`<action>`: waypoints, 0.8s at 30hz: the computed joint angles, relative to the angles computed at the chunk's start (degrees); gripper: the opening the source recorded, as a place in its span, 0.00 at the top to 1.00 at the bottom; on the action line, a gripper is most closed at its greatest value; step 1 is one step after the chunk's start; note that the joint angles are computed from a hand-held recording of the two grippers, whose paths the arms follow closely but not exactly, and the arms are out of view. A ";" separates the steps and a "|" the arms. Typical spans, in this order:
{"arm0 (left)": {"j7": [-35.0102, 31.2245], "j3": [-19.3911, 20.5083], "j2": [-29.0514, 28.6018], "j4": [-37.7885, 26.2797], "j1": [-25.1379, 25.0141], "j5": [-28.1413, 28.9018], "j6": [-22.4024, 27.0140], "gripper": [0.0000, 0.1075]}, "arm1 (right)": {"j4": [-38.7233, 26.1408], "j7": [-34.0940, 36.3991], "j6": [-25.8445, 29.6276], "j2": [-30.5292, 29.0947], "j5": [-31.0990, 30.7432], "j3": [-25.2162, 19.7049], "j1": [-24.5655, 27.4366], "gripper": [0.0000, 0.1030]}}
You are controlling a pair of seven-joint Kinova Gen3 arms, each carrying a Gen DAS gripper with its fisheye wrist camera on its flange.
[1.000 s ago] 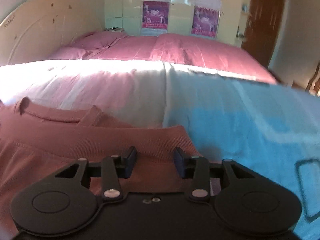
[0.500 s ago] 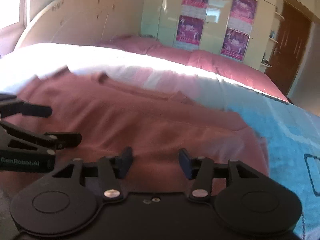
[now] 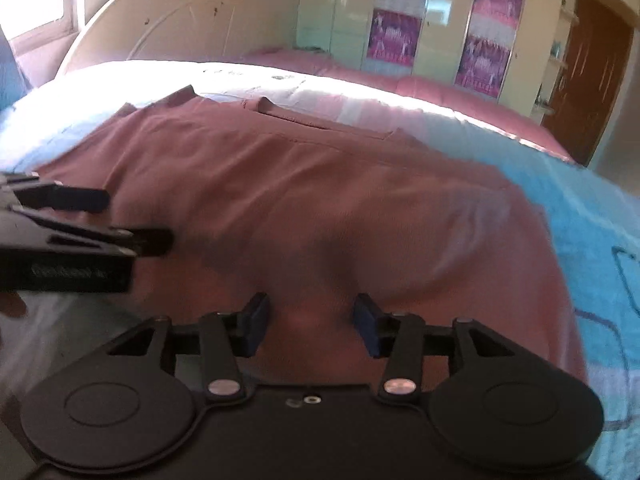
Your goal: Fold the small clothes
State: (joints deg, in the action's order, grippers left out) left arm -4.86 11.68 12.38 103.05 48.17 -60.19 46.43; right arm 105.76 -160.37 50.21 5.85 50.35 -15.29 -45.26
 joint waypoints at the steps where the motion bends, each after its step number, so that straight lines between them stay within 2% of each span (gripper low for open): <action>1: 0.36 -0.21 -0.58 0.66 0.54 0.07 1.31 0.28 | 0.30 0.38 0.94 -0.55 -0.37 -0.13 -0.12 0.55; 5: 4.18 0.40 -4.69 6.62 -1.12 -0.07 4.35 0.28 | 4.91 -4.88 6.91 -4.37 1.87 -1.32 0.04 0.56; 7: 5.56 1.09 -7.36 9.80 -2.92 0.37 4.88 0.29 | 7.61 -7.41 9.40 -7.66 0.94 -1.99 1.61 0.56; 8: 5.76 1.49 -8.23 10.74 -3.86 0.44 4.69 0.28 | 8.37 -7.35 10.18 -8.74 -0.15 -2.89 3.62 0.56; 10: 4.90 2.44 -9.33 11.60 -5.76 0.98 3.42 0.29 | 9.84 -7.51 8.95 -11.18 -2.60 -1.51 4.82 0.56; 12: 2.76 4.35 -8.19 10.29 -6.43 0.49 5.41 0.28 | 9.68 -5.51 7.02 -12.38 -4.23 -2.23 7.11 0.70; 13: 2.99 4.34 -8.01 9.95 -5.94 0.03 6.18 0.28 | 9.25 -5.25 6.84 -12.66 -4.27 -2.93 7.67 0.90; 14: 3.92 4.99 -8.21 9.98 -6.50 -0.10 6.01 0.28 | 8.84 -5.84 7.06 -12.71 -4.13 -3.75 8.31 0.96; 16: 5.32 4.69 -8.01 10.00 -6.61 0.75 6.56 0.29 | 9.01 -6.60 6.02 -13.26 -4.13 -5.26 10.36 0.93; 18: 5.84 5.54 -8.26 10.57 -8.66 2.25 5.50 0.29 | 8.38 -4.16 6.01 -11.54 -6.70 -3.93 11.08 0.94; 20: 5.08 5.20 -8.26 9.48 -7.93 2.99 7.13 0.29 | 8.44 -2.16 5.14 -11.56 -7.68 -3.74 12.20 0.94; 22: 4.99 4.60 -8.50 9.46 -7.32 3.02 7.35 0.29 | 7.83 -3.03 6.35 -12.01 -6.61 -4.67 12.46 0.90; 24: 3.55 5.23 -8.72 9.98 -9.75 5.58 5.41 0.28 | 9.19 -5.50 5.49 -13.39 -4.54 -5.92 13.27 0.87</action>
